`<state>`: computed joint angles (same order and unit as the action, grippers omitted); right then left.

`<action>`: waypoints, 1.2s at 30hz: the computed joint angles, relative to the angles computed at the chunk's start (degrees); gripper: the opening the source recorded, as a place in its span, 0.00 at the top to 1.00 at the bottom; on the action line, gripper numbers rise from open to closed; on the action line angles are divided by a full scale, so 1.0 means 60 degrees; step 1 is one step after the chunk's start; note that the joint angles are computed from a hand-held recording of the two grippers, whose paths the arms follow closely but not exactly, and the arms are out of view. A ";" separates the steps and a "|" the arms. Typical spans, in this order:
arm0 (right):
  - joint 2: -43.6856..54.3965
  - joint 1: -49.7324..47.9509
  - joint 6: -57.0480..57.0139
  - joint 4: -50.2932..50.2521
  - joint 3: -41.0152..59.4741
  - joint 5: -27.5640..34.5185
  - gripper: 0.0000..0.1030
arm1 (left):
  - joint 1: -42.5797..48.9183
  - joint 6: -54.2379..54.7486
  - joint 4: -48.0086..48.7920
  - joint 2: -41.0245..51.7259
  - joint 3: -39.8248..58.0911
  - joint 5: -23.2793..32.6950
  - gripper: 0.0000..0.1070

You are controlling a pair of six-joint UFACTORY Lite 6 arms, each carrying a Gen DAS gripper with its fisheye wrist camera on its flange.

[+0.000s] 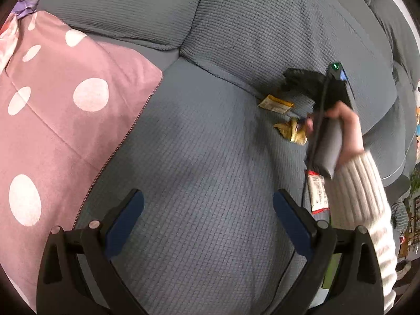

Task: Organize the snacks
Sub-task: 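Move the right tool to the yellow-orange bar packet and grasp it, then lift the yellow-orange packet with the right tool and carry it over the box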

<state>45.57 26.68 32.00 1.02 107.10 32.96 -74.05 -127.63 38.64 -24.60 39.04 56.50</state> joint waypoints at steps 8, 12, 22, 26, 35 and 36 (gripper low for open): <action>0.0991 0.0289 0.1107 -0.2176 0.0841 0.0042 0.60 | 0.0466 0.0579 -0.0136 -0.0077 -0.0180 -0.0671 0.07; 0.0189 0.0281 -0.0232 -0.1453 -0.0465 -0.0626 0.71 | 0.0519 0.0630 -0.0180 -0.0016 -0.0146 -0.0732 0.07; -0.4551 0.0125 -0.5605 0.2522 -0.6310 -0.2498 0.89 | 0.1123 0.1013 -0.0559 0.0209 -0.0278 -0.1238 0.07; -0.6291 -0.0065 -0.8329 0.4988 -0.7733 -0.2147 0.89 | 0.1106 0.0776 -0.0551 0.0246 -0.0292 -0.1204 0.07; -0.9954 -0.1057 -1.1442 0.6799 -1.1390 0.0634 0.89 | 0.1320 0.1231 -0.0819 0.1141 0.0098 -0.1470 0.07; -1.0162 -0.1224 -1.1376 0.6588 -1.1722 0.0961 0.89 | 0.1197 0.1191 -0.0808 0.1296 0.0231 -0.1404 0.07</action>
<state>-15.40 19.33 -36.26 40.55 36.76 38.72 -66.87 -120.49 33.79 -16.83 40.43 48.08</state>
